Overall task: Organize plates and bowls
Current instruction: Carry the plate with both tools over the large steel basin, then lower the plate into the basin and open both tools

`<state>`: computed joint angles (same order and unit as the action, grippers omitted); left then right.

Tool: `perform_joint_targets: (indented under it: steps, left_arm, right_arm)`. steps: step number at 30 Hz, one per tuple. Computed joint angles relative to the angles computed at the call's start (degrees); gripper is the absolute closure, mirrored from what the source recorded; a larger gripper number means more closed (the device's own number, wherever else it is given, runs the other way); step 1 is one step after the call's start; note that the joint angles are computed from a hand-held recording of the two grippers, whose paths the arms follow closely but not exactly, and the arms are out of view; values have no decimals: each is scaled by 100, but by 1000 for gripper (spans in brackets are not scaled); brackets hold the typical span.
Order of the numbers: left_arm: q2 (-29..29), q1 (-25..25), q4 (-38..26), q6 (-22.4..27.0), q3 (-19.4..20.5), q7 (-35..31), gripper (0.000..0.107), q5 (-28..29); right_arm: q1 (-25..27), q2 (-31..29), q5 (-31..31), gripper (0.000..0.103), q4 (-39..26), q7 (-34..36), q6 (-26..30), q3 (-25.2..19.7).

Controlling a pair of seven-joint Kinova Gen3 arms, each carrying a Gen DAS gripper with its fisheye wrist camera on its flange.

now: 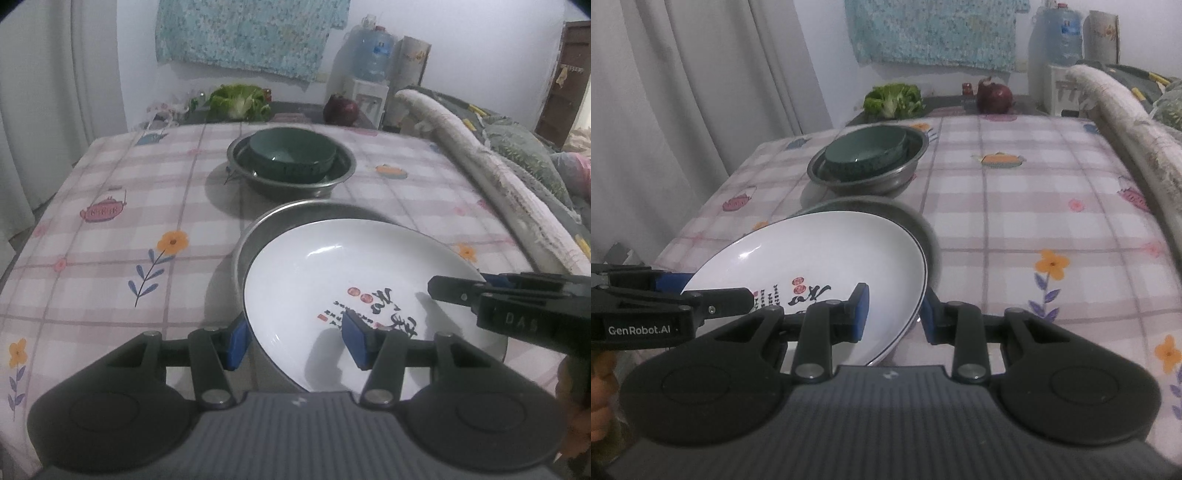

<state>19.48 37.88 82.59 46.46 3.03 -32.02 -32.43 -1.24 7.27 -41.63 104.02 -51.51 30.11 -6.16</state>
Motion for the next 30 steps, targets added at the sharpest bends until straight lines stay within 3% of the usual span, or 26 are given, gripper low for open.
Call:
perform_joint_targets:
  steps: [6,14,25,30]
  left_arm:
    - [70,-273,55,-150,63,-398,56,363]
    - [-48,-281,206,-430,-22,-521,56,311]
    - [-91,-198,257,-470,-113,-403,51,93]
    - [78,-44,153,-248,-240,-104,49,-331]
  right_arm:
    - [-172,123,419,74,-93,-546,-148,-14]
    - [-166,247,817,73,-235,-1052,-268,-32]
    - [16,203,621,71,-112,-806,-576,-249]
    - [82,216,453,61,-68,-848,-675,-210]
